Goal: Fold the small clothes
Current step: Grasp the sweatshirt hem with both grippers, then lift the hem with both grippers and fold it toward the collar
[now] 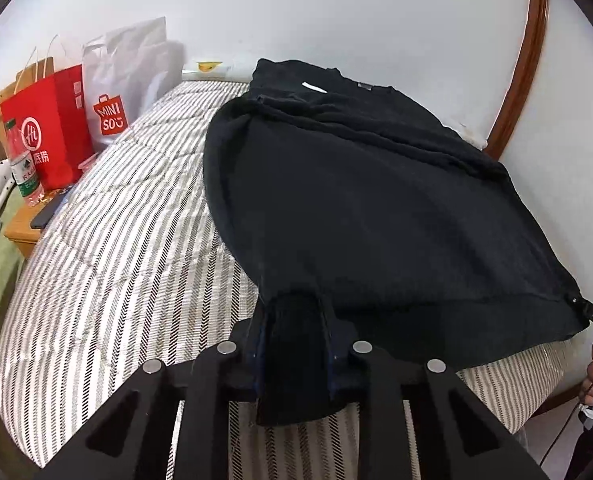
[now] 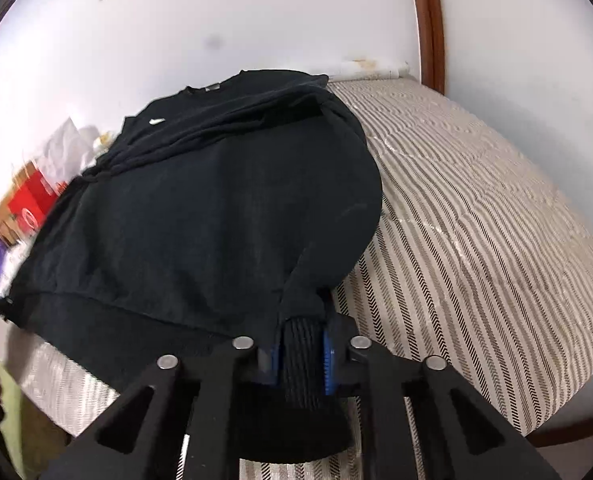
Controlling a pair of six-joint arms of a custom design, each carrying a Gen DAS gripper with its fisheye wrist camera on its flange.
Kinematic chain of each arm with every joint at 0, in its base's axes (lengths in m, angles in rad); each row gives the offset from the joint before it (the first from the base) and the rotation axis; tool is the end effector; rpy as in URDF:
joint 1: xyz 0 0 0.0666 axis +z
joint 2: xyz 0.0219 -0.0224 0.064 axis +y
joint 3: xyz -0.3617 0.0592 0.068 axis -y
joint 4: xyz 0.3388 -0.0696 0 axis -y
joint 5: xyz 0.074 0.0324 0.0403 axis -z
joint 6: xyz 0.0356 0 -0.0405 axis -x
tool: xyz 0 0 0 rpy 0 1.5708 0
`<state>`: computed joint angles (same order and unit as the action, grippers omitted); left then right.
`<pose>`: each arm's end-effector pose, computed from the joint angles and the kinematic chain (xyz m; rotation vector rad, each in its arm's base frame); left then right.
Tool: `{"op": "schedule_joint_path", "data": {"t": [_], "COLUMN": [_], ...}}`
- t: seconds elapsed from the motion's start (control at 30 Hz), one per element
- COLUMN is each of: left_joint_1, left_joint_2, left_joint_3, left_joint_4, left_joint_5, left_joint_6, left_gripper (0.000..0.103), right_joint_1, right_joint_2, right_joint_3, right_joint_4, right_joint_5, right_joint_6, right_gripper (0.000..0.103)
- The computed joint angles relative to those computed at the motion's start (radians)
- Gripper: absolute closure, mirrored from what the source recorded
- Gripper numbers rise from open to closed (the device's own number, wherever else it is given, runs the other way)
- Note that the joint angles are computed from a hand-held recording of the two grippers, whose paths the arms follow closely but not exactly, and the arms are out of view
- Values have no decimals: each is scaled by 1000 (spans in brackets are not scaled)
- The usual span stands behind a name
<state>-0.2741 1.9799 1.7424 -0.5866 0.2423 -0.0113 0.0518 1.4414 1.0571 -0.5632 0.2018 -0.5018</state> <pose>0.6051 -0.1794 0.2759 0.4548 2.3602 -0.4130 0.4200 0.0142 0.2825 0.6346 2.4086 -0.0233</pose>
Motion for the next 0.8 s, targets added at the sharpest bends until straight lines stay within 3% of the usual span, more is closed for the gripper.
{"op": "schedule_joint_path", "data": {"t": [0.17, 0.37, 0.53, 0.8], "left_joint_1": [1, 28, 35, 40], "left_joint_2": [-52, -140, -202, -198], "left_joint_3": [-59, -177, -268, -240], "left_joint_4": [48, 103, 157, 189], "left_joint_5": [12, 133, 180, 227], "left_joint_6": [-4, -13, -38, 8], "left_gripper": [85, 85, 85, 85], "right_joint_1": [6, 27, 32, 22], "right_joint_2": [-41, -90, -163, -164], "right_joint_3": [-11, -26, -79, -65], "right_joint_4": [4, -3, 6, 31], "right_joint_5": [-13, 17, 20, 18], "right_joint_6": [-6, -47, -62, -49], "right_gripper": [92, 92, 92, 92]}}
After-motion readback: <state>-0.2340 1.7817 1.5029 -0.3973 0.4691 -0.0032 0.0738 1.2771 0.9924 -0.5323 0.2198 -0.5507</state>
